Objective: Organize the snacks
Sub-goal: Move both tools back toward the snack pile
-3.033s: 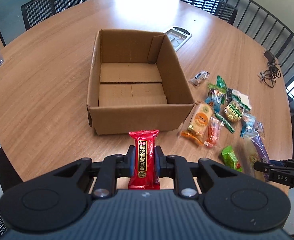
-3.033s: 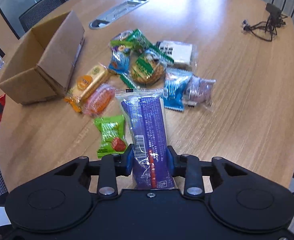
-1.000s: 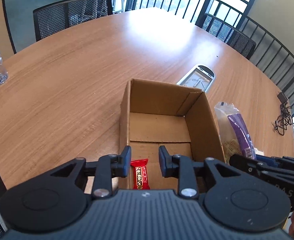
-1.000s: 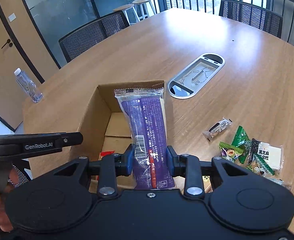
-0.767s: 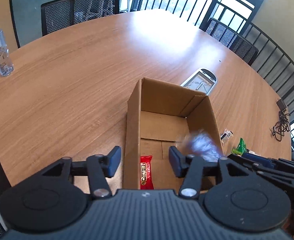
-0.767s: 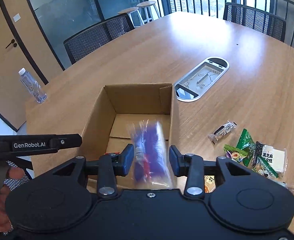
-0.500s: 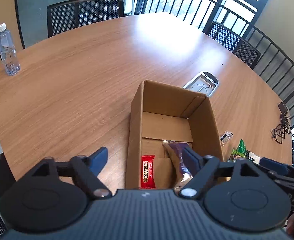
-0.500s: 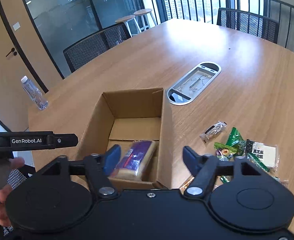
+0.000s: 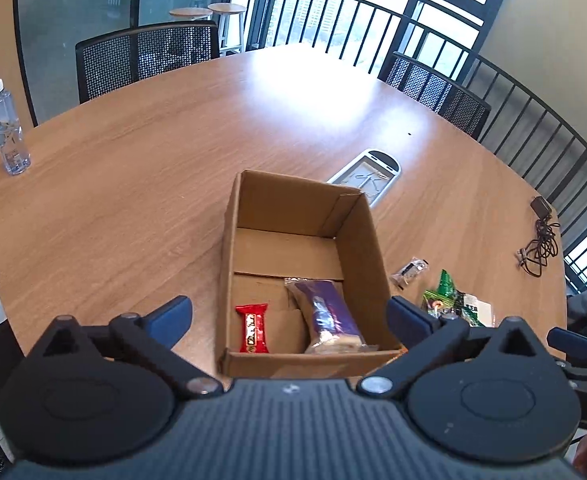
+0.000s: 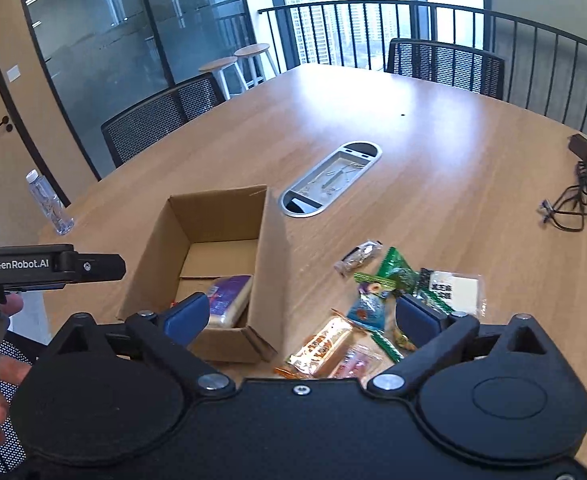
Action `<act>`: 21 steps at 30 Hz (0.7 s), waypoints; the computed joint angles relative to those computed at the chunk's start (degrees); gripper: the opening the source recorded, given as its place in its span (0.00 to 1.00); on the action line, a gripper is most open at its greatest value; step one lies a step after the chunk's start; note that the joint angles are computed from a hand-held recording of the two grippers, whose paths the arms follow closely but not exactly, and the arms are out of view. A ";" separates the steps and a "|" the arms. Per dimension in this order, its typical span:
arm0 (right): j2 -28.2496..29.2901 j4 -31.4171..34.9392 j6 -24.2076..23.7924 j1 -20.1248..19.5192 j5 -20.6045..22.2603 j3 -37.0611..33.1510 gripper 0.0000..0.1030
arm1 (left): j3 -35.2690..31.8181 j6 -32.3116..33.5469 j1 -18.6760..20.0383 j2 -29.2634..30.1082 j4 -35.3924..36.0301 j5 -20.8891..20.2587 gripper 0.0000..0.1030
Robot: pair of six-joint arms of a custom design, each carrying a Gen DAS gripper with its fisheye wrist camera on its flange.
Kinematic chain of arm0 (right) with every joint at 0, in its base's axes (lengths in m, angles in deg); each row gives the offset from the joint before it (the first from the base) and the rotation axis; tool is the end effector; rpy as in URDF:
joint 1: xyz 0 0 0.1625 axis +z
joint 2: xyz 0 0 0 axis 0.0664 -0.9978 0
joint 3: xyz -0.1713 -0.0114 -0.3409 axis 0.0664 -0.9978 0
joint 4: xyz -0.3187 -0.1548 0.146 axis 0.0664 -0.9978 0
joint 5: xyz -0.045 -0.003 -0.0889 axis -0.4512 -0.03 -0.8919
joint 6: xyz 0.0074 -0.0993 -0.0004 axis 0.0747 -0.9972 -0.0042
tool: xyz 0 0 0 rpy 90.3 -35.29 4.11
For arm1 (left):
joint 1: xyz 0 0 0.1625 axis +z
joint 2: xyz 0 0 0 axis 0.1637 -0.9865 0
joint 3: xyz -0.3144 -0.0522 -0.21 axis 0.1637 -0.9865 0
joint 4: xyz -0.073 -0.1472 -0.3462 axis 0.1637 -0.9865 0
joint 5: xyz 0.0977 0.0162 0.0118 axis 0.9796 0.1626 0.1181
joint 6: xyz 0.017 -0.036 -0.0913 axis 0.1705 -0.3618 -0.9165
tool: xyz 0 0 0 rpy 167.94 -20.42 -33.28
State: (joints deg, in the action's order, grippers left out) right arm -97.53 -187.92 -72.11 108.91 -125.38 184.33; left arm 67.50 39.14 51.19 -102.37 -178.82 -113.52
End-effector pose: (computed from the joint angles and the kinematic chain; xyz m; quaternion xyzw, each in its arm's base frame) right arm 0.3038 -0.5317 0.0556 0.1565 -0.8914 0.3403 0.2552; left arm -0.0863 -0.5655 0.2708 0.0873 0.9022 -0.3192 0.2766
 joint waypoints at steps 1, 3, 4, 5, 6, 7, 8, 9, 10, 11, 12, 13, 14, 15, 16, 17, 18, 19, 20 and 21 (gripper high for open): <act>-0.45 -0.65 0.15 -0.06 0.01 0.80 0.99 | 0.45 -0.13 -0.38 -0.32 0.04 0.00 1.00; -1.15 -2.10 0.25 -0.10 -0.12 2.25 1.00 | 1.15 -0.26 -1.12 -0.66 0.29 0.36 1.00; -1.50 -2.71 0.24 -0.12 -0.29 2.98 1.00 | 1.41 -0.48 -1.41 -0.87 0.72 0.36 1.00; -1.84 -3.31 0.31 -0.13 -0.54 3.67 1.00 | 1.74 -0.68 -1.70 -1.04 0.84 0.27 1.00; -2.11 -3.83 0.53 -0.18 -0.74 4.24 1.00 | 2.13 -0.80 -2.06 -1.19 0.86 0.40 1.00; -2.49 -4.27 0.84 -0.30 -0.74 4.91 1.00 | 2.43 -0.83 -2.42 -1.24 0.86 0.62 1.00; -2.91 -4.72 1.12 -0.46 -0.66 5.62 1.00 | 2.68 -0.85 -2.79 -1.18 0.73 0.72 1.00; -3.31 -5.18 1.33 -0.62 -0.65 6.33 1.00 | 2.95 -0.89 -3.06 -1.26 0.69 0.71 1.00; -3.69 -5.71 1.49 -0.77 -0.69 7.03 1.00 | 3.20 -0.99 -3.35 -1.27 0.64 0.70 1.00; -4.07 -6.33 1.58 -0.95 -0.77 7.81 1.00 | 3.39 -1.04 -3.58 -1.30 0.68 0.68 1.00; -4.41 -6.70 1.76 -1.09 -0.93 8.40 1.00 | 3.54 -1.18 -3.79 -1.28 0.76 0.64 1.00; -4.80 -7.05 1.98 -1.22 -1.06 9.06 1.00 | 3.69 -1.28 -3.98 -1.25 0.85 0.57 1.00; -5.16 -7.46 2.18 -1.35 -1.13 9.69 1.00 | 3.87 -1.50 -4.24 -1.20 0.98 0.63 1.00; -5.49 -7.87 2.35 -1.47 -1.22 10.31 1.00 | 4.01 -1.72 -4.58 -1.07 1.15 1.06 1.00; -5.77 -8.16 2.51 -1.57 -1.38 10.85 1.00 | 3.93 -2.03 -4.76 -1.05 1.75 1.03 1.00; -6.04 -8.35 2.70 -1.62 -1.65 11.36 1.00 | 3.85 -2.26 -4.77 -1.02 2.13 0.34 1.00; -6.31 -8.57 2.88 -1.70 -1.93 11.91 1.00 | 3.92 -2.28 -4.82 -1.00 2.25 -0.35 1.00; -6.56 -8.68 3.09 -1.82 -2.15 12.37 1.00 | 4.01 -2.17 -5.01 -0.90 2.35 -0.56 1.00; -6.81 -8.81 3.33 -1.94 -2.38 12.85 1.00 | 4.10 -2.13 -5.26 -0.73 2.51 -0.66 1.00; -7.05 -9.01 3.60 -2.05 -2.67 13.33 1.00 | 4.26 -2.18 -5.41 -0.68 2.64 -0.94 1.00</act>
